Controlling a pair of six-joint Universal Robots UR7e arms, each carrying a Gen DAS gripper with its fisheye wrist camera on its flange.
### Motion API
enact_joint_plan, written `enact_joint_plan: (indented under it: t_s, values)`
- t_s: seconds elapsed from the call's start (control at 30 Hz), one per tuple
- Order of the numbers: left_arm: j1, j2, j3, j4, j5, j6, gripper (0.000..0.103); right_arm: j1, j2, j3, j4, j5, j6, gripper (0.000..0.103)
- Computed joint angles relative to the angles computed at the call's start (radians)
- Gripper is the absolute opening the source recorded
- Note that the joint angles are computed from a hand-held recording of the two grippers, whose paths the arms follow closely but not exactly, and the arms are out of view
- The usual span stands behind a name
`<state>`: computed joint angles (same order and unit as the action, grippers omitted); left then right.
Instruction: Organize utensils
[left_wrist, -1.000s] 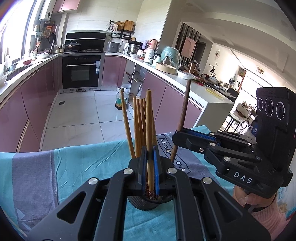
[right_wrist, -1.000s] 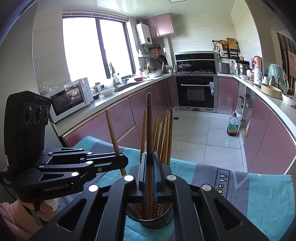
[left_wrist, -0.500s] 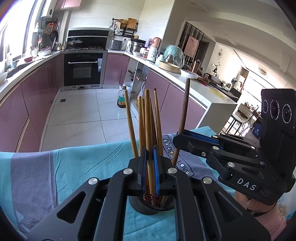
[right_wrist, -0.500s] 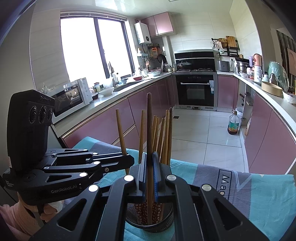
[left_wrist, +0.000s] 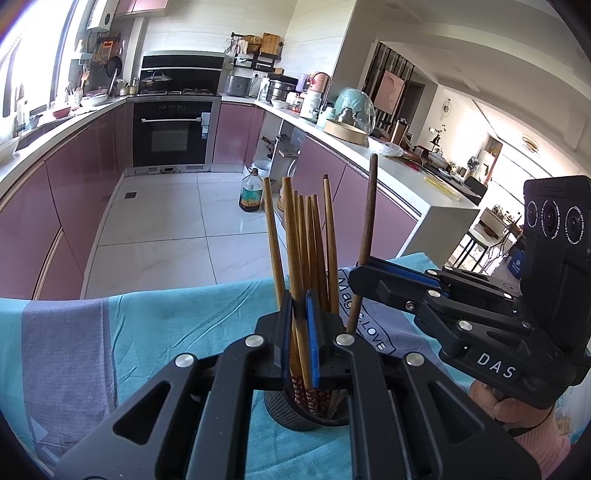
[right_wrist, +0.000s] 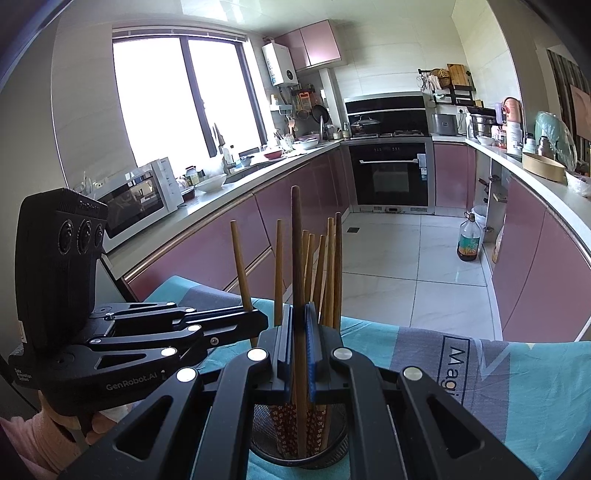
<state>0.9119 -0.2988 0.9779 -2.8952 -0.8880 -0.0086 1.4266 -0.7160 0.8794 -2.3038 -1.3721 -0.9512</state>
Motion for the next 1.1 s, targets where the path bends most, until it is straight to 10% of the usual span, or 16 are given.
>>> enact_joint_plan:
  t_s: [0.8,1.1]
  values:
    - [-0.002,0.019,-0.024,0.006,0.011,-0.011,0.011,-0.008,-0.005,0.029,-0.019,-0.004,0.001,0.008]
    - [-0.014,-0.003,0.041,-0.066,0.053,0.004,0.03,-0.019,-0.038,0.091,-0.052,0.0,-0.003,0.02]
